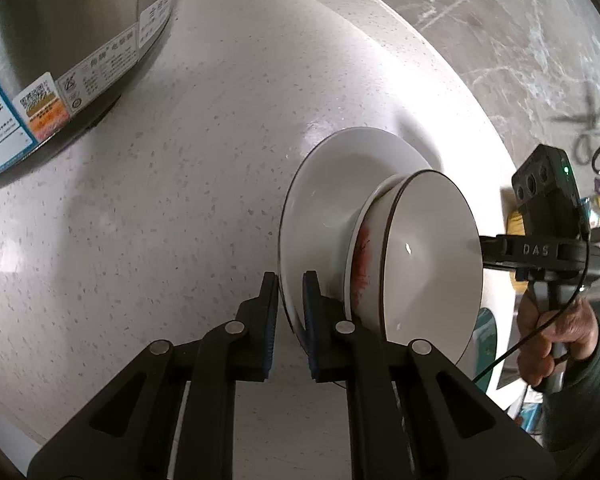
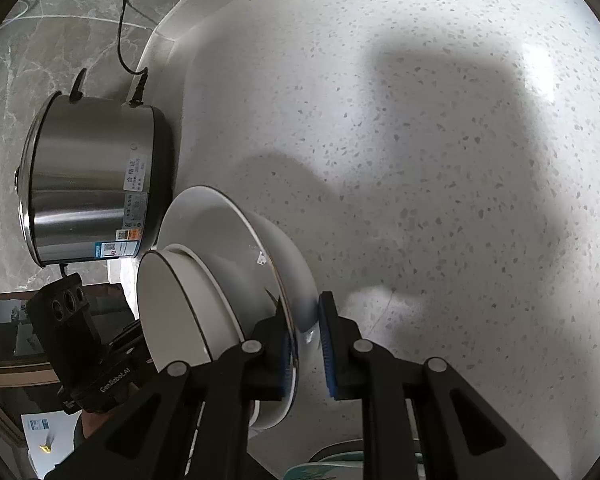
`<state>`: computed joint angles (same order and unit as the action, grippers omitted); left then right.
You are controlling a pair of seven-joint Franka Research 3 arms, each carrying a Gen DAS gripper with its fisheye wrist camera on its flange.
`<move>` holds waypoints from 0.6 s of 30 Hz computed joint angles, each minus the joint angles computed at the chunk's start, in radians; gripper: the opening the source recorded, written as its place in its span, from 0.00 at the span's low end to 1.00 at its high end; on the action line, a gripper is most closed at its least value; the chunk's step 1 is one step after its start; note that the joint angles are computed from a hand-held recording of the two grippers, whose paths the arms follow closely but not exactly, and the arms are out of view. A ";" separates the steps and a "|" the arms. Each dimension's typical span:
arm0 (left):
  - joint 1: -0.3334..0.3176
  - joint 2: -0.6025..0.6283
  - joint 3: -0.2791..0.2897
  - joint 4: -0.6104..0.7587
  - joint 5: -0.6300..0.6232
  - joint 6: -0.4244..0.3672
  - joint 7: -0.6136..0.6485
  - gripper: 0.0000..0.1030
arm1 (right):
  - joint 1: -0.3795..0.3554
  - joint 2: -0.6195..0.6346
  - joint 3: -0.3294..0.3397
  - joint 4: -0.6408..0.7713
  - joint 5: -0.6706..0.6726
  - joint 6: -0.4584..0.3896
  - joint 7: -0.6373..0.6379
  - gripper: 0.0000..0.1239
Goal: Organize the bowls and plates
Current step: 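Lift the white plate and bowl stack with both tools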
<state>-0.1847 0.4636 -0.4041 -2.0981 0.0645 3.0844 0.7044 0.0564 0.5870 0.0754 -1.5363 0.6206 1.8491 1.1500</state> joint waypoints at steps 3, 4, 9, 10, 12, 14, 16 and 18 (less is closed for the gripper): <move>0.031 0.009 -0.027 0.008 -0.016 -0.008 0.008 0.07 | 0.004 0.003 -0.003 0.008 -0.013 -0.007 0.005 0.14; 0.032 0.006 -0.028 0.006 -0.018 -0.009 0.009 0.07 | 0.008 0.001 -0.003 0.008 -0.019 -0.005 0.006 0.14; 0.032 -0.006 -0.022 0.000 -0.019 -0.005 0.012 0.07 | 0.013 -0.006 -0.001 0.006 -0.025 0.003 -0.002 0.14; 0.041 -0.006 -0.031 0.001 -0.023 -0.008 0.019 0.07 | 0.014 -0.007 -0.002 0.007 -0.028 0.002 -0.002 0.14; 0.040 -0.008 -0.032 0.007 -0.025 -0.016 0.024 0.07 | 0.016 -0.010 -0.004 0.005 -0.032 0.004 0.002 0.14; 0.032 -0.012 -0.025 0.016 -0.023 -0.036 0.031 0.08 | 0.016 -0.015 -0.006 0.000 -0.033 0.008 0.004 0.14; 0.029 -0.010 -0.020 0.021 -0.026 -0.044 0.040 0.08 | 0.015 -0.016 -0.006 -0.001 -0.033 0.010 0.004 0.14; 0.030 -0.004 -0.018 0.024 -0.033 -0.040 0.047 0.08 | 0.015 -0.017 -0.006 -0.003 -0.033 0.014 0.003 0.14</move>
